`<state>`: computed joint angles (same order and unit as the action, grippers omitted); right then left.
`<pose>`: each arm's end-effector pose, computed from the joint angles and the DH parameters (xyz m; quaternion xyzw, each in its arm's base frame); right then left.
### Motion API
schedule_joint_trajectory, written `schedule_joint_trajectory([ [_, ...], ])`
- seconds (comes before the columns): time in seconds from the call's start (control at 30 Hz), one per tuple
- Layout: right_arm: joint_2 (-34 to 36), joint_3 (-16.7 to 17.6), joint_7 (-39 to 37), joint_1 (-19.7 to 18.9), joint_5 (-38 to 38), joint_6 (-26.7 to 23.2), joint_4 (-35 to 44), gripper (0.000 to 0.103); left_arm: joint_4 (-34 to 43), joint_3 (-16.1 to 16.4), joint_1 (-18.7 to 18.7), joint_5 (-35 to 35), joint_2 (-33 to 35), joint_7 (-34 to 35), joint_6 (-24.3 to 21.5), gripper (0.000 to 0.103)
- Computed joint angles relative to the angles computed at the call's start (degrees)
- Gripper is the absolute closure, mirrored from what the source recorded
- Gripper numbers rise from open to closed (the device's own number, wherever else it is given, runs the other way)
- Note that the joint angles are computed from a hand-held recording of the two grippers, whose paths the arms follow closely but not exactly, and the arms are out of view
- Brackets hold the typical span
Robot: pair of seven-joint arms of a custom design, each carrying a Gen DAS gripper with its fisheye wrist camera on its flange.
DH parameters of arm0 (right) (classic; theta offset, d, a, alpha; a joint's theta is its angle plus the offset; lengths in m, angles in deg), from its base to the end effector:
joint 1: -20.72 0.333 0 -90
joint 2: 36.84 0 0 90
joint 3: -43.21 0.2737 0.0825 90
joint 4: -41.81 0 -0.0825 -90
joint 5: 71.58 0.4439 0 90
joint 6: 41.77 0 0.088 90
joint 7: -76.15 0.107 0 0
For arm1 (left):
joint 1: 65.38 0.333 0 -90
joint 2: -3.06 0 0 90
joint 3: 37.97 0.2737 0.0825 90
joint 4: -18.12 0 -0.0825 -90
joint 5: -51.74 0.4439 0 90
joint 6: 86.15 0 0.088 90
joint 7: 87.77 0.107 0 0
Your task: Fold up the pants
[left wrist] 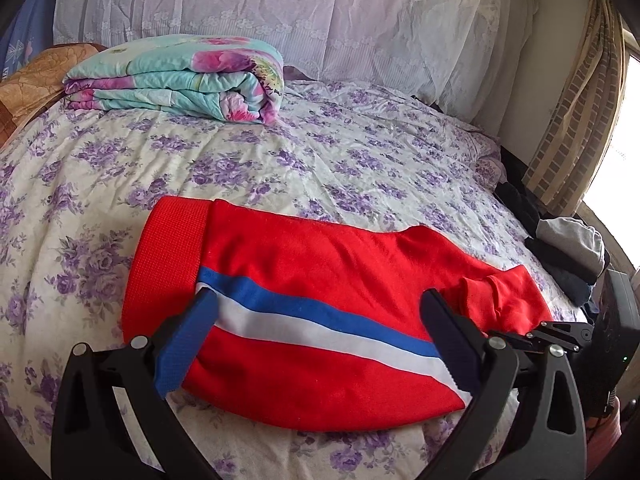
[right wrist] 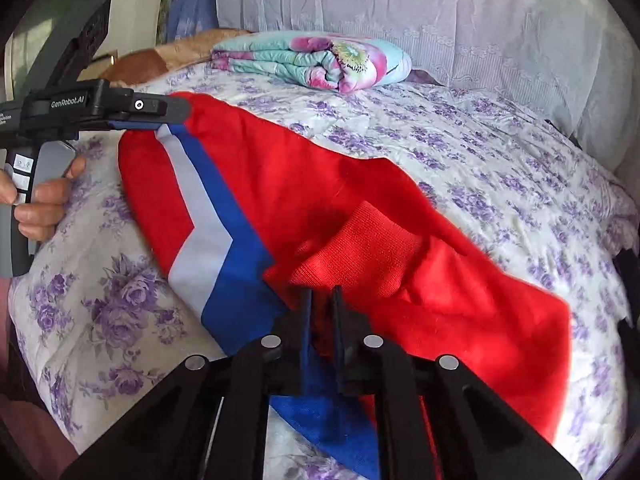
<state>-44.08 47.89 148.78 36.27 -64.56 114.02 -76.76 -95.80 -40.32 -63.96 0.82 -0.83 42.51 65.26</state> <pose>0.5908 0.2146 0.5151 -0.8114 0.4444 -0.2317 0.3008 0.6428 0.0094 0.5060 -0.6041 0.6540 -0.4300 0.1498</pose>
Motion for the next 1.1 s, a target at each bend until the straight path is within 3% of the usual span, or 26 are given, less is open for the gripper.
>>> schedule_joint_trajectory([
  [0.07,-2.12,-1.88,-5.37,1.67,9.19,-1.03,-0.62,0.065,0.01,0.08,0.02,-0.54,-0.17,0.25,-0.21,0.005],
  [0.17,-7.09,-4.05,-8.7,2.24,19.12,2.65,-4.04,0.064,-0.83,-0.44,-0.33,2.85,-1.6,-2.5,1.7,0.005],
  [0.27,-9.58,-5.07,-4.51,0.23,22.47,6.56,-6.38,0.064,-1.58,0.6,-3.36,-5.81,-4.68,7.67,0.51,0.005],
  [0.37,-6.09,-3.73,7.57,-5.29,15.53,3.12,-4.5,0.068,0.59,1.09,-6.14,-12.71,-4.71,15.03,-5.79,0.005],
  [0.4,-4.44,-1.77,14.68,-8.57,8.39,0.44,-3.63,0.078,1.57,0.65,-6.66,-13.4,-3.92,15.96,-7.6,0.008],
  [0.43,-3.03,-1.49,17.78,-9.84,5.28,-1.36,-3.59,0.082,2.78,-0.25,-7.1,-12.48,-2.66,15.64,-9.12,0.013],
  [0.5,-4.34,-4.19,14.87,-7.51,10.1,1.58,-6.37,0.082,5.64,-1.98,-7.29,-7.66,0.58,13.31,-12.49,0.041],
  [0.57,-5.29,-3.75,16.06,-8.28,8.09,0.28,-6.49,0.082,8.96,-3.86,-7.05,2.32,4.99,5.84,-15.07,0.053],
  [0.63,-6.0,-3.44,17.29,-8.86,4.94,-0.67,-6.37,0.08,11.31,-4.26,-7.18,9.63,8.68,-0.82,-16.61,0.053],
  [0.73,-6.52,-5.19,13.1,-6.75,10.03,2.03,-5.82,0.077,11.69,-6.21,-4.13,6.64,8.87,-0.87,-18.62,0.053],
  [0.8,-5.48,-6.43,8.41,-4.8,15.02,4.97,-4.85,0.069,10.94,-6.7,-3.5,5.8,8.61,-0.31,-18.25,0.053],
  [0.87,-2.54,-5.52,10.4,-6.05,13.18,3.25,-2.35,0.054,10.1,-7.12,-3.55,6.32,8.05,0.26,-16.87,0.053],
  [0.93,1.61,-4.95,14.51,-7.8,8.72,-2.19,1.0,0.054,9.97,-7.28,-3.65,6.49,8.06,0.49,-16.23,0.053],
  [1.0,0.85,-5.34,13.46,-7.76,11.24,-2.11,1.08,0.055,9.89,-7.35,-3.64,6.68,7.96,0.48,-15.99,0.053],
  [1.1,-4.38,-5.16,13.17,-7.45,10.94,3.04,-3.17,0.055,10.5,-7.52,-3.71,6.72,8.48,0.27,-15.82,0.053],
])
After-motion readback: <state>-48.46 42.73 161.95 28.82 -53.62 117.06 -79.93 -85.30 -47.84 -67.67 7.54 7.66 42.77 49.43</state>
